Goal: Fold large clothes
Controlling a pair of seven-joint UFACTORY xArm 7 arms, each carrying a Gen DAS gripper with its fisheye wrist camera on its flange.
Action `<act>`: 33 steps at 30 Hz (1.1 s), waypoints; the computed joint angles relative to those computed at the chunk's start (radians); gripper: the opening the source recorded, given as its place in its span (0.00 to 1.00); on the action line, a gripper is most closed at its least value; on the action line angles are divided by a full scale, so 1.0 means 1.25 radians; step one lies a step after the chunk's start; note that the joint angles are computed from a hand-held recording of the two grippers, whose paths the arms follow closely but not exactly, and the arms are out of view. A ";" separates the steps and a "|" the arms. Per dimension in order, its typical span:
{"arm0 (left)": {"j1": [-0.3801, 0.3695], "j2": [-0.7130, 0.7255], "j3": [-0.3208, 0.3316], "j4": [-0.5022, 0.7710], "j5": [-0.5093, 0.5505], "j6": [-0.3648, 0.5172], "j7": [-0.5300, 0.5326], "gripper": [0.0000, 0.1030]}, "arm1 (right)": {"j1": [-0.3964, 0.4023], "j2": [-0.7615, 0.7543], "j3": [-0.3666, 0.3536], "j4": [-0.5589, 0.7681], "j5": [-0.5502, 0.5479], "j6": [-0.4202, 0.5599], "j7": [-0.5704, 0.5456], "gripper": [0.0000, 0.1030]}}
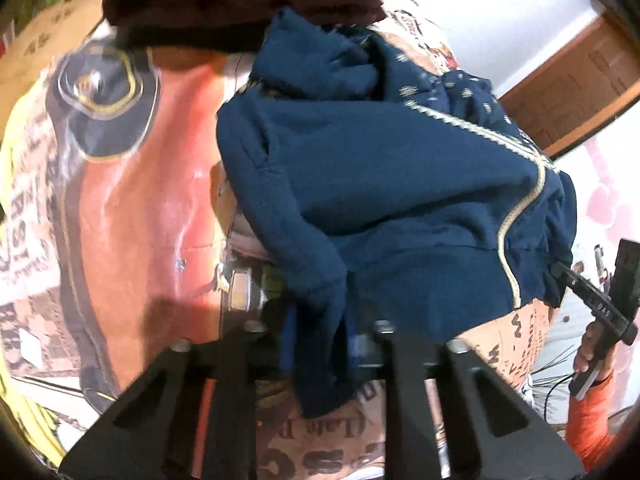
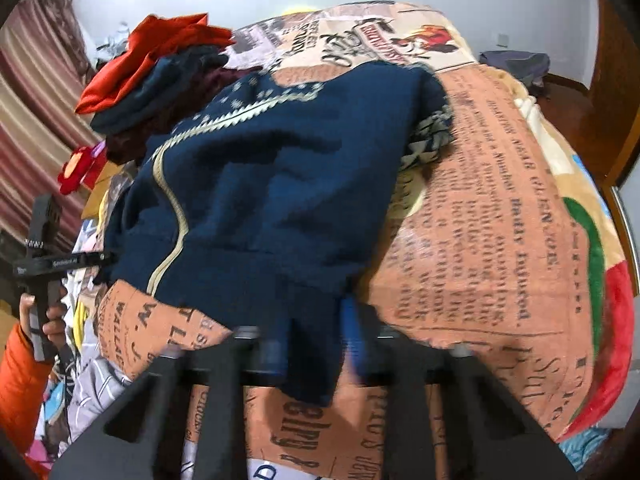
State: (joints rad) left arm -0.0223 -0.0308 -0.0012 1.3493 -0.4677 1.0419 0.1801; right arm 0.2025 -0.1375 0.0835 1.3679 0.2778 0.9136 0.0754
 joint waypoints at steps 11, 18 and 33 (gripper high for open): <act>0.012 -0.012 0.027 0.147 -0.187 -0.014 0.054 0.06 | 0.010 -0.003 -0.002 0.100 0.037 -0.112 -0.040 0.12; 0.023 0.064 0.011 0.311 -0.160 -0.075 0.026 0.06 | -0.002 0.084 0.003 0.259 -0.025 -0.158 -0.016 0.12; -0.013 0.490 -0.047 0.736 0.214 0.021 -0.218 0.08 | -0.037 0.416 -0.008 0.611 -0.121 0.028 0.086 0.12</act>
State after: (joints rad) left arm -0.0389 0.5814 -0.0597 2.2696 -0.2000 1.0682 -0.0923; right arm 0.1566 0.3826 0.0738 2.1313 0.1260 0.9487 0.1835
